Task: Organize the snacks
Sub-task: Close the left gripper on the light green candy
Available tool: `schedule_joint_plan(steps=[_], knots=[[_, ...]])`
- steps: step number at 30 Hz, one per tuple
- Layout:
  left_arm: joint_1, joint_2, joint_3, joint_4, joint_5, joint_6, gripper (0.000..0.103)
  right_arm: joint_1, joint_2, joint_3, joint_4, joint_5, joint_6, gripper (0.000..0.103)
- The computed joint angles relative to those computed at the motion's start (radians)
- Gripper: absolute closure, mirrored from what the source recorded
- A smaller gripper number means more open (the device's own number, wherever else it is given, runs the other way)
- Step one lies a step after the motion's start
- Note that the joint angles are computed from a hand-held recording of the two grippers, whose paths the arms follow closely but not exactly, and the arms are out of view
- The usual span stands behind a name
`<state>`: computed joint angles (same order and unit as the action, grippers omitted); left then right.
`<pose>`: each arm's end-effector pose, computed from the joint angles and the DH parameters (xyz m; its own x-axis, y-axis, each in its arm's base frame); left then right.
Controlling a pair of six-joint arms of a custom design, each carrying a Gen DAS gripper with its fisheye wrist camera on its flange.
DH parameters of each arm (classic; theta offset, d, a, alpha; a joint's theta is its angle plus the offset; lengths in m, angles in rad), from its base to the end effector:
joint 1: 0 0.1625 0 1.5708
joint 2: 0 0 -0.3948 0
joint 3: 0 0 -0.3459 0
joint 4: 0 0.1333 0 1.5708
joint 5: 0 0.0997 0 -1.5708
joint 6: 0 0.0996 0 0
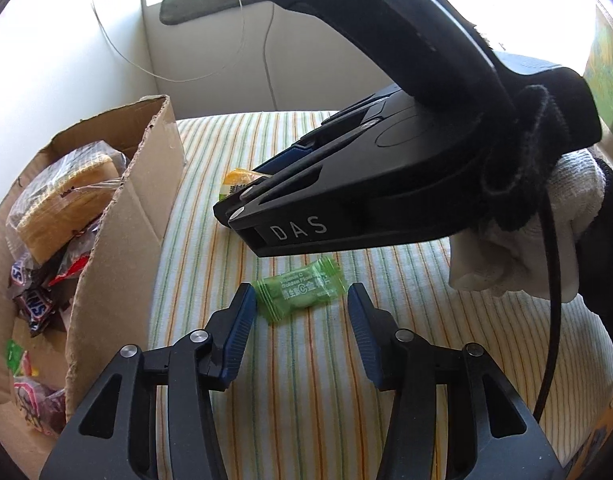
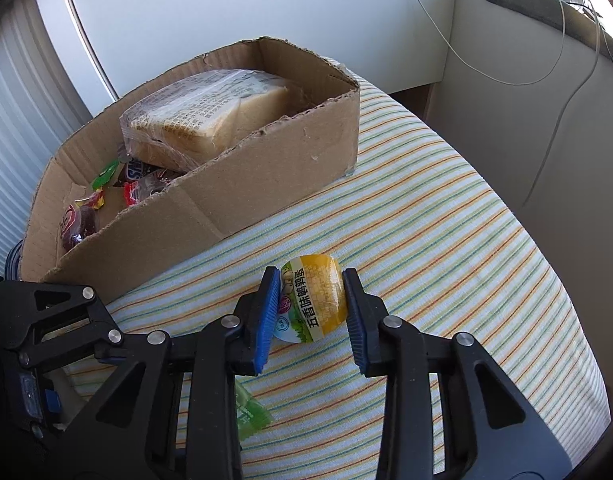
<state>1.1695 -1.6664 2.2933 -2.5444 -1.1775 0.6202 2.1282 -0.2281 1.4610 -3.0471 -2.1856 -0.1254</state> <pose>0.0143 -0.4053 0.2999 -0.5198 0.6992 -0.4908 0.8227 0.5645 -0.0670 0.3900 -0.4823 -0.1295 -0.6965 -0.4147 0.5855 -0.6053 0.7779 -0.1691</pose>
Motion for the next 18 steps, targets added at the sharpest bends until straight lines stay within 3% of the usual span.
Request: schedule_joint_plan(steps=[13,15,17,18], knots=[[-0.053,0.026,0.034,-0.061,0.067,-0.027,0.046,-0.018,-0.063,0.1,-0.083,-0.03,0.019,0.071],[-0.051,0.031,0.029,-0.055,0.056,-0.03,0.048,-0.017,-0.071,0.118,-0.094,-0.035,0.022,0.071],[-0.039,0.071,0.005,-0.076,0.045,-0.02,0.062,-0.02,-0.07,0.118,-0.099,-0.032,0.018,0.071],[-0.042,0.07,0.008,-0.082,0.046,-0.018,0.065,-0.019,-0.068,0.118,-0.099,-0.036,0.02,0.071]])
